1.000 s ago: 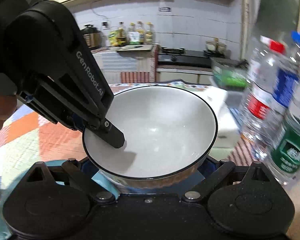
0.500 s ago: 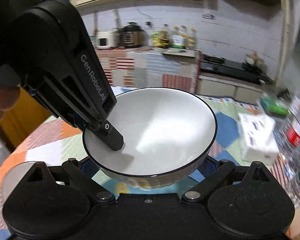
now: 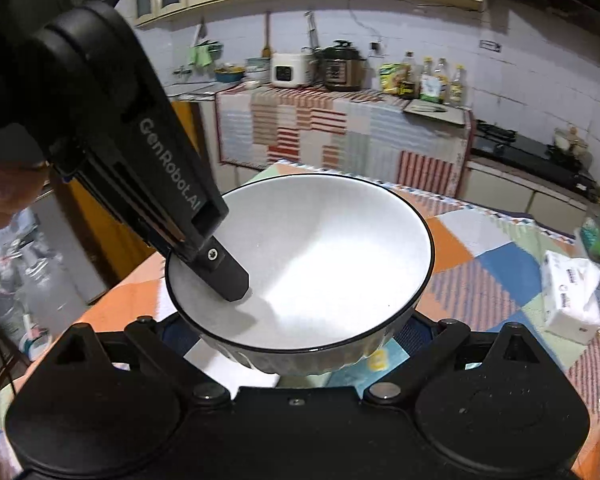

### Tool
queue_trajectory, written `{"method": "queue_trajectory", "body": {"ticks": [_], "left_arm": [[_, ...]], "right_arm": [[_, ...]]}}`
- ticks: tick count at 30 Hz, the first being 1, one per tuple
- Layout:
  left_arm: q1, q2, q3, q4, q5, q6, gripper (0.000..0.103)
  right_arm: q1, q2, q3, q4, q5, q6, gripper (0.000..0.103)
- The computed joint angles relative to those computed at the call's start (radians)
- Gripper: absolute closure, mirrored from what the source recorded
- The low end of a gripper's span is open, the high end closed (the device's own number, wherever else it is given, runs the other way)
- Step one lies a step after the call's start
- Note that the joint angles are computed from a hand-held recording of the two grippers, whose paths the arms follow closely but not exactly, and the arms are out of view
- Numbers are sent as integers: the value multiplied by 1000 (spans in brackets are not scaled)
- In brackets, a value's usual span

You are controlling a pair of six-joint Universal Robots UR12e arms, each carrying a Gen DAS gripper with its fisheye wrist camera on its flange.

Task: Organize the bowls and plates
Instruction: 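Carry the white bowl with the left gripper over the nested bowls, then lower the bowl into the nested bowls and open the left gripper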

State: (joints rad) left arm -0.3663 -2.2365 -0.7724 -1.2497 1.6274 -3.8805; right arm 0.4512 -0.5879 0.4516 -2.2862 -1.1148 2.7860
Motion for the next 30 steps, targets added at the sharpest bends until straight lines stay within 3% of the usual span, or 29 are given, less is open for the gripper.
{"method": "queue_trajectory", "body": {"ticks": [8,15,18,22,26,30], "left_arm": [[-1,63,-119,49,-18,-22,91],[13,91,-195,60,-41,-49,91],[11,98,-218,77,-28,-66,91],[6,94,-222,74,6,-61,91],[-2,89,-229,92,62,-61,91],[-15,70,-203,43,128,-39,91]], "right_arm": [[2,-59,109,-9,46,-71,4],[-5,-29,55,128,139,-95,5],[-9,-2,8,205,183,-98,6],[-5,-17,56,162,180,-98,6],[-2,15,-2,200,179,-77,6],[7,19,5,169,149,-82,6]]}}
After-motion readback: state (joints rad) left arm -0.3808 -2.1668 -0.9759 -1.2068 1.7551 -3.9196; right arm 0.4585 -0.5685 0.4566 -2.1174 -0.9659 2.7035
